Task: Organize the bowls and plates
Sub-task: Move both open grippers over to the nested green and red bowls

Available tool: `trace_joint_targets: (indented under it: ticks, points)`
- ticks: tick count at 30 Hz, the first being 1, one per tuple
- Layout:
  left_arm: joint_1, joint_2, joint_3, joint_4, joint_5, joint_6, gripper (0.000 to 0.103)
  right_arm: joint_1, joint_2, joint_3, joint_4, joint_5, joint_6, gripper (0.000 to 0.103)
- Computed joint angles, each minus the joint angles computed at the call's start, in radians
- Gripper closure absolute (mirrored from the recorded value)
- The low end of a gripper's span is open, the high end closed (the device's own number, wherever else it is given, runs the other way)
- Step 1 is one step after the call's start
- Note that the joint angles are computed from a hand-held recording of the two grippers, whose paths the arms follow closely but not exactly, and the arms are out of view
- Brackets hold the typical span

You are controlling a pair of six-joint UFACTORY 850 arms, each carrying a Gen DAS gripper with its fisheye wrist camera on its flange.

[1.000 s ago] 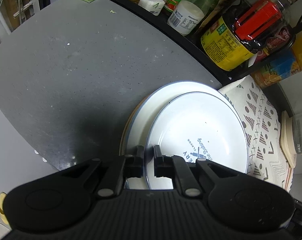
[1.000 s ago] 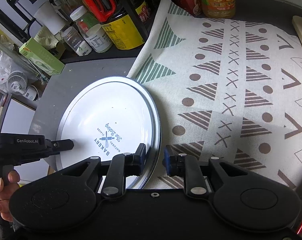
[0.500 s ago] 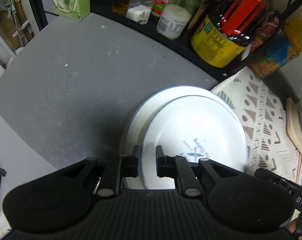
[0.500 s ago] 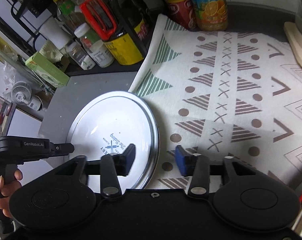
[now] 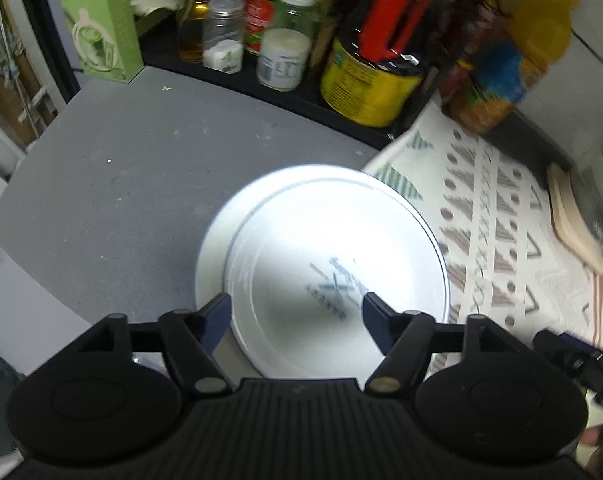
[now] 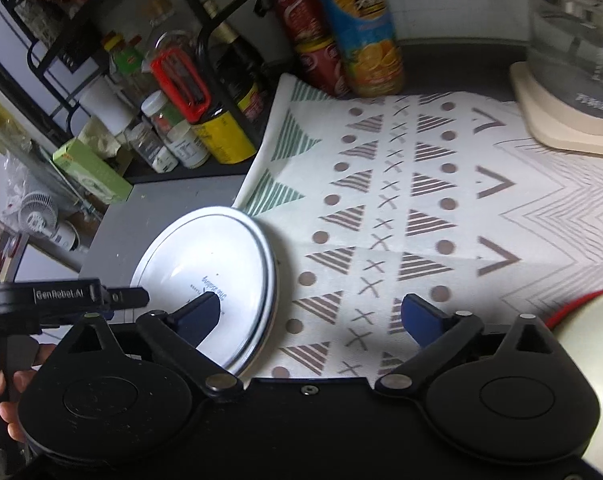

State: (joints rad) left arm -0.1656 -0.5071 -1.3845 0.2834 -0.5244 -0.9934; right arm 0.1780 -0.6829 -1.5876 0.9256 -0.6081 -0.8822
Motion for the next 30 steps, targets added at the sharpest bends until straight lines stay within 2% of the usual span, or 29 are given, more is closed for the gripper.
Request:
trace_joint_targets:
  ticks: [2, 19, 30]
  points:
    - [-0.015, 0.001, -0.005, 0.000, -0.014, -0.003, 0.027, -0.016, 0.016, 0.019, 0.025, -0.001, -0.022, 0.000]
    - [-0.178, -0.007, -0.056, 0.112, -0.037, -0.155, 0.015, -0.139, 0.143, 0.165, 0.163, -0.021, -0.251, 0.000]
    - [-0.238, -0.063, -0.137, 0.055, -0.014, -0.086, 0.007, -0.216, 0.192, 0.254, 0.233, 0.029, -0.333, 0.000]
